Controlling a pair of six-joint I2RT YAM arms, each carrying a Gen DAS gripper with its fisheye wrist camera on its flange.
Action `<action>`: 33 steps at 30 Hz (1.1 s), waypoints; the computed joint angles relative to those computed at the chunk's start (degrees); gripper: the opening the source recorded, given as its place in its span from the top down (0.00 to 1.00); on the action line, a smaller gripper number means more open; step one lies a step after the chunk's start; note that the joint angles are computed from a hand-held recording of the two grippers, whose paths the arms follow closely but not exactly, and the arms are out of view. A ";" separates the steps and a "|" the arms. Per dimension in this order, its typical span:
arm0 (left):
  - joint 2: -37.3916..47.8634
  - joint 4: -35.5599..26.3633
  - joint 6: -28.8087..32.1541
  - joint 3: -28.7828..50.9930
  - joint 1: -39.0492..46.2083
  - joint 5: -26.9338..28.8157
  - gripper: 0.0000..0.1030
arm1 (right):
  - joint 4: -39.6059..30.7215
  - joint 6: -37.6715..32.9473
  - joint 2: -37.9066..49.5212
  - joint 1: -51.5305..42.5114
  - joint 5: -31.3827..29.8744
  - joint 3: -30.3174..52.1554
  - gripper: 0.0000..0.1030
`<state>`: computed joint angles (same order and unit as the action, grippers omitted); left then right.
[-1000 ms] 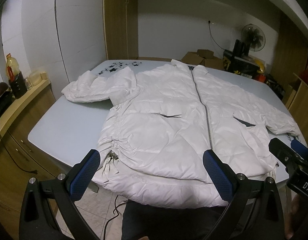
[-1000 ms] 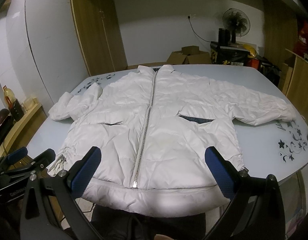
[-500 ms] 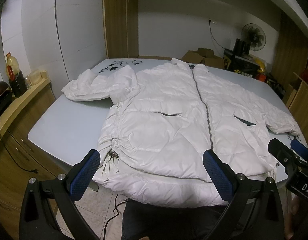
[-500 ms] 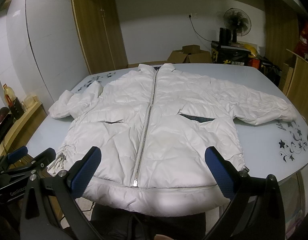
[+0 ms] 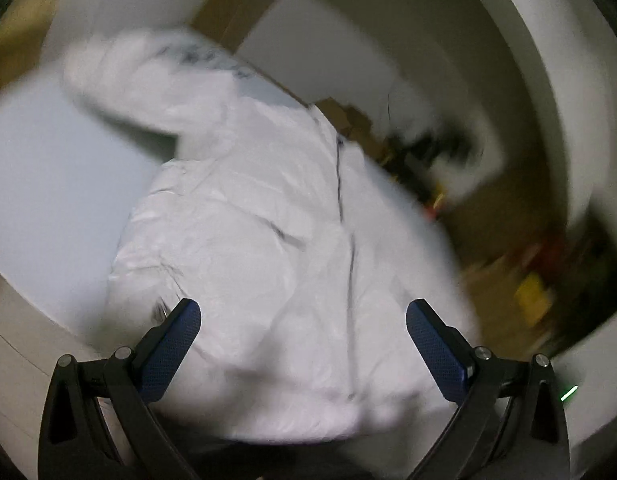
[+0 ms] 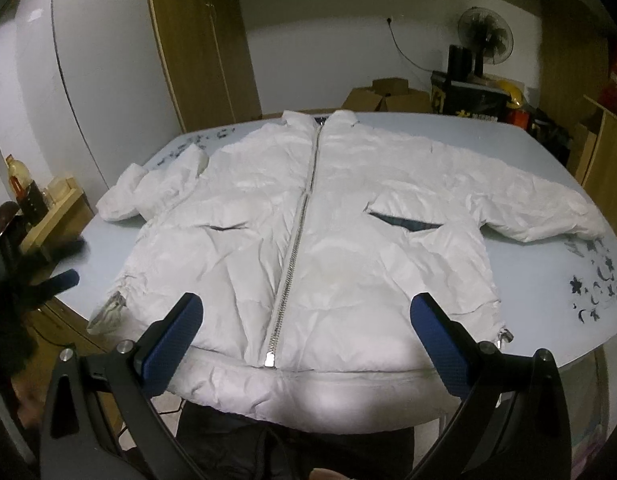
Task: Fold large clothes
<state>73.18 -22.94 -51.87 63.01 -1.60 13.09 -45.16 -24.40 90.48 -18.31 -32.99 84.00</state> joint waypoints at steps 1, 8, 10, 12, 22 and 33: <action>0.05 3.07 -2.01 -2.07 6.27 5.02 0.00 | 0.40 0.20 0.57 0.28 0.25 0.00 0.00; 18.85 7.53 -3.12 5.90 33.94 20.47 0.00 | 3.67 0.48 6.11 2.28 0.37 0.78 0.00; 24.41 7.19 -3.52 10.48 36.65 23.10 0.00 | 2.62 0.52 8.31 2.71 0.24 2.61 0.00; 29.85 7.14 -4.35 15.19 37.80 26.41 0.00 | -0.07 0.97 11.23 2.67 -1.14 5.66 0.00; 43.59 11.26 -9.19 25.82 35.02 26.72 0.00 | -3.72 4.11 19.93 3.87 0.00 13.17 0.00; 53.17 12.62 -11.33 37.56 37.37 23.13 0.00 | -5.46 5.48 22.21 4.70 0.84 15.92 0.00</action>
